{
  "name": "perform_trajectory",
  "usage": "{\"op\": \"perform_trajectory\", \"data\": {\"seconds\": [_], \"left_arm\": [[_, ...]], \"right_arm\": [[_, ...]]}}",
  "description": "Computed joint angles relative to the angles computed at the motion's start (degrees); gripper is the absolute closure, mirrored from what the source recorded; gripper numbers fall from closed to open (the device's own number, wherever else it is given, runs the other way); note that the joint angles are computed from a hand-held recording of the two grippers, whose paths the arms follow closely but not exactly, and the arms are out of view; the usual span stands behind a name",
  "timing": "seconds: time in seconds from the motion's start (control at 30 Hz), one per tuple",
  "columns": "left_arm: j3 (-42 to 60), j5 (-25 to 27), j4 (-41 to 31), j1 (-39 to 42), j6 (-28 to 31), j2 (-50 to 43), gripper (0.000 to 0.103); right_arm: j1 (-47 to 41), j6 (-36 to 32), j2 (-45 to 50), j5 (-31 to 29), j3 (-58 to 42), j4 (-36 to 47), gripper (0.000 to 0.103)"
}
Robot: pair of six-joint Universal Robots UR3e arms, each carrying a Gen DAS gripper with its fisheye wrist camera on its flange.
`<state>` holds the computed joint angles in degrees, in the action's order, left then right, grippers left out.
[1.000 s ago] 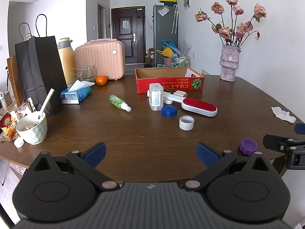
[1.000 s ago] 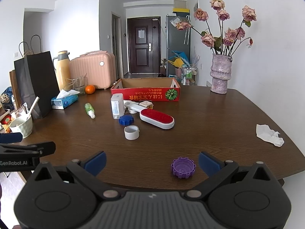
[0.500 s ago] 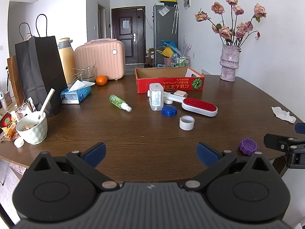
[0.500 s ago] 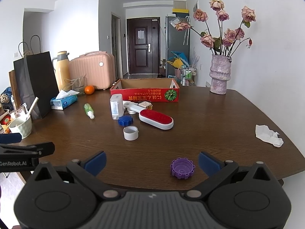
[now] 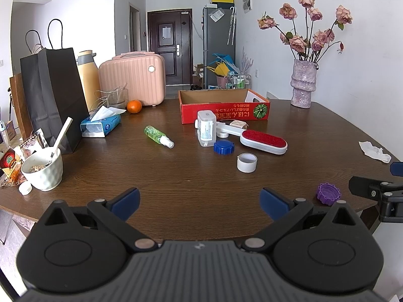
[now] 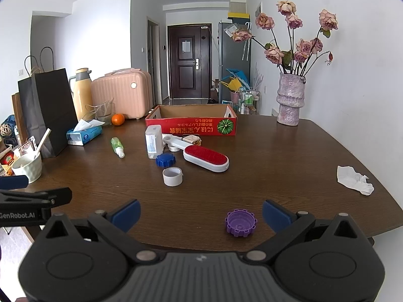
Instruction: Organize rigid objects
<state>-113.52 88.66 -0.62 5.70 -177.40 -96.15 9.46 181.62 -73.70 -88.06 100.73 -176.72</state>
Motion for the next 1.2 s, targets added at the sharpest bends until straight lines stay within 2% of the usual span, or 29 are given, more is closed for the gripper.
{"op": "perform_trajectory", "data": {"seconds": [0.5, 1.2], "left_arm": [[3.8, 0.4, -2.0, -0.5, -1.3, -1.3, 0.000], [13.1, -0.4, -4.0, 0.0, 0.1, -11.5, 0.000]], "right_arm": [[0.1, -1.1, 2.4, -1.3, -3.6, 1.2, 0.000], [0.2, -1.6, 10.6, -2.9, -12.2, 4.1, 0.000]]}}
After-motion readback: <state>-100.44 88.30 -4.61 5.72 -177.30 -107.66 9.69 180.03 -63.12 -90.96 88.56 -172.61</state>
